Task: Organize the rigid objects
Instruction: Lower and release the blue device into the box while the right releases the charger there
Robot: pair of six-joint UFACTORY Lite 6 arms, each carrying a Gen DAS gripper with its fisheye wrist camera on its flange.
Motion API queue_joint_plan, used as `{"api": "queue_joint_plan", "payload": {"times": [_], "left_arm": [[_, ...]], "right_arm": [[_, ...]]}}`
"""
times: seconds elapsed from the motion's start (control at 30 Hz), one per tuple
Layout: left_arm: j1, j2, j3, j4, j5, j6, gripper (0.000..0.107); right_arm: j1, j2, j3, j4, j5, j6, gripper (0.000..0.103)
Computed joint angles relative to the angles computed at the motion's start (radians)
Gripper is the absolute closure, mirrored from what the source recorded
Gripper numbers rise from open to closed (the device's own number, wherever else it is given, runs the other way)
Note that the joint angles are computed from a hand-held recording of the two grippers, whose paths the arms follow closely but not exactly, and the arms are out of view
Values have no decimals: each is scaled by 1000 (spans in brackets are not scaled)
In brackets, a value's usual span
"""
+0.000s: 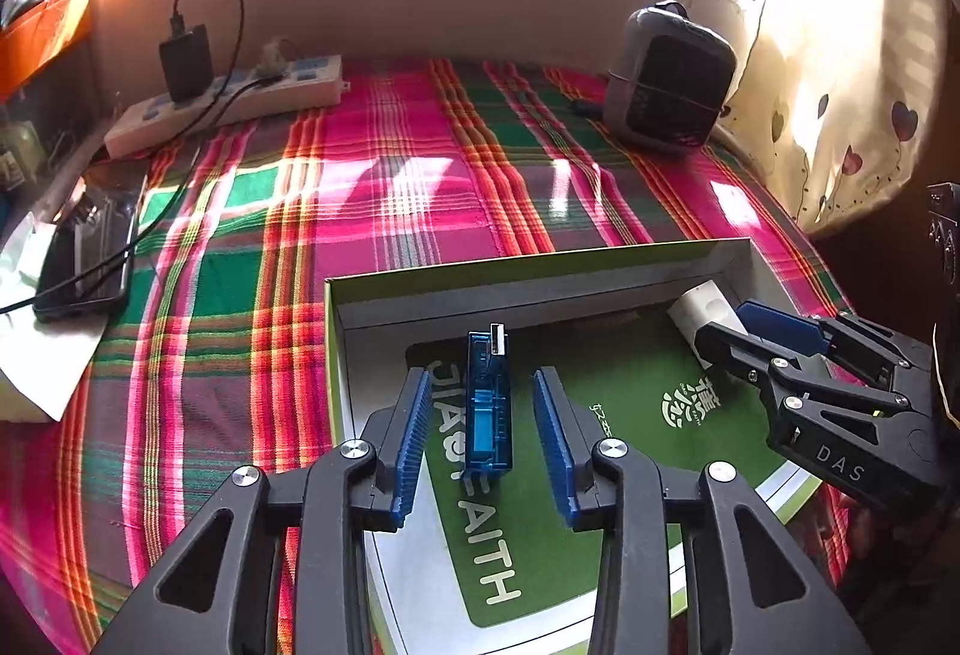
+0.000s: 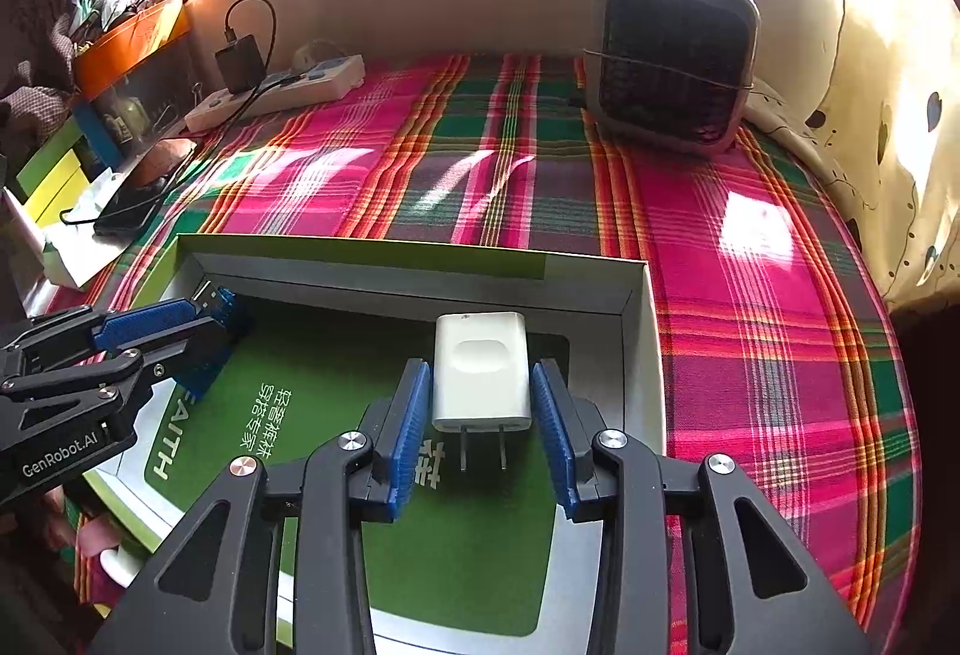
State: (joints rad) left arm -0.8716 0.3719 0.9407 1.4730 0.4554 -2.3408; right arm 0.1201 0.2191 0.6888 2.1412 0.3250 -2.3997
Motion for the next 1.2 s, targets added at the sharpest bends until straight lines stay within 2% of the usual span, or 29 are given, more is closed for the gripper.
{"api": "queue_joint_plan", "payload": {"times": [0.07,0.37,0.67,0.87,1.0,1.2], "left_arm": [[-14,-19,-14,-6,11,-8,73],[-134,-136,-105,-87,105,-14,72],[-314,-282,-236,-149,217,-116,72],[-483,-339,-320,-154,241,-259,72],[-595,-338,-359,-118,250,-370,71],[-681,-289,-367,-40,230,-508,69]], "right_arm": [[-4,-28,-19,-21,6,20,58],[-34,-224,-167,-129,26,110,57],[-121,-451,-342,-316,69,255,57],[-224,-618,-470,-487,128,372,57],[-297,-726,-541,-613,179,460,57],[-376,-905,-644,-788,250,595,57]]}}
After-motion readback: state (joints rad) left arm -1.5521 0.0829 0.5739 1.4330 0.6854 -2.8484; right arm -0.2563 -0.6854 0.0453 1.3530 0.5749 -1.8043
